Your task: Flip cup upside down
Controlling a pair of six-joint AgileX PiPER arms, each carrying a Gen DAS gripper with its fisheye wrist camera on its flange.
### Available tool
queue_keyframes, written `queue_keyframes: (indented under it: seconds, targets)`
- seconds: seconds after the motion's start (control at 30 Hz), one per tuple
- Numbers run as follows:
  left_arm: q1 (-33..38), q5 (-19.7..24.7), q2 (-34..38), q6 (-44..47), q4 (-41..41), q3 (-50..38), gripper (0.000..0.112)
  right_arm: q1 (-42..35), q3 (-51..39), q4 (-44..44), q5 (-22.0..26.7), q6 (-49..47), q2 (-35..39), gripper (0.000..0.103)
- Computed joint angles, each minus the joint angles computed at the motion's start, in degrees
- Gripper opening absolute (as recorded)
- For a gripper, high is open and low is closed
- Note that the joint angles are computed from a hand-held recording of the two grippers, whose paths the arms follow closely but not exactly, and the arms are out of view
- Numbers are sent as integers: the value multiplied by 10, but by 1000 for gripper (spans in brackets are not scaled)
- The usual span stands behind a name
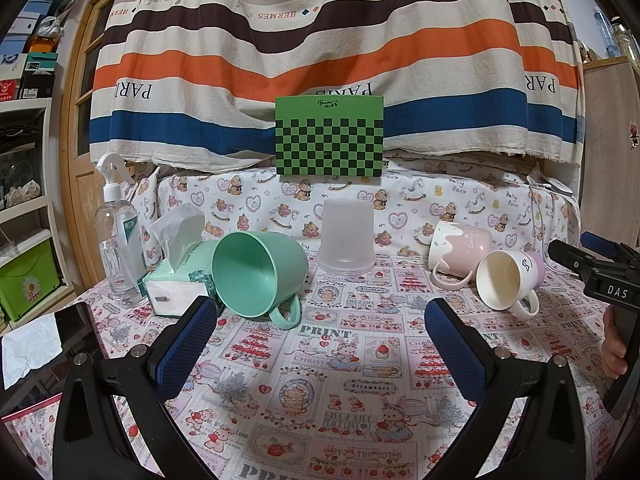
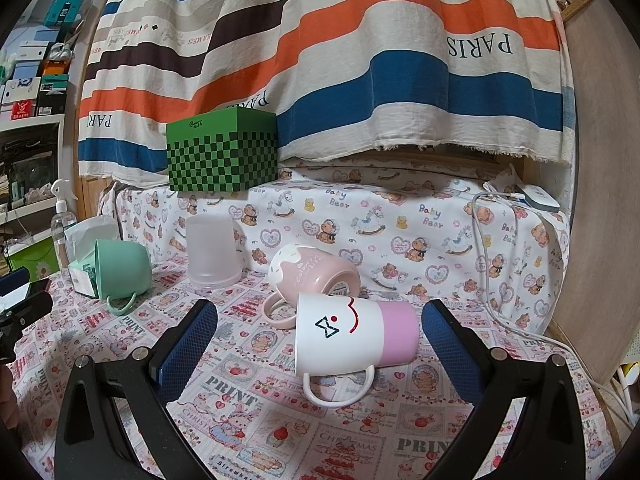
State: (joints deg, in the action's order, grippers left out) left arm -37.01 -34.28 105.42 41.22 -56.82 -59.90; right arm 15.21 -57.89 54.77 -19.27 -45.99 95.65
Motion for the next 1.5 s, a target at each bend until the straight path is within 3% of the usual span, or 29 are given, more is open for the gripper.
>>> queue_keyframes:
  seconds: [1.5]
  targets:
    - [1, 1, 0, 0, -1, 0, 103, 0, -3, 8, 1, -8, 3, 103]
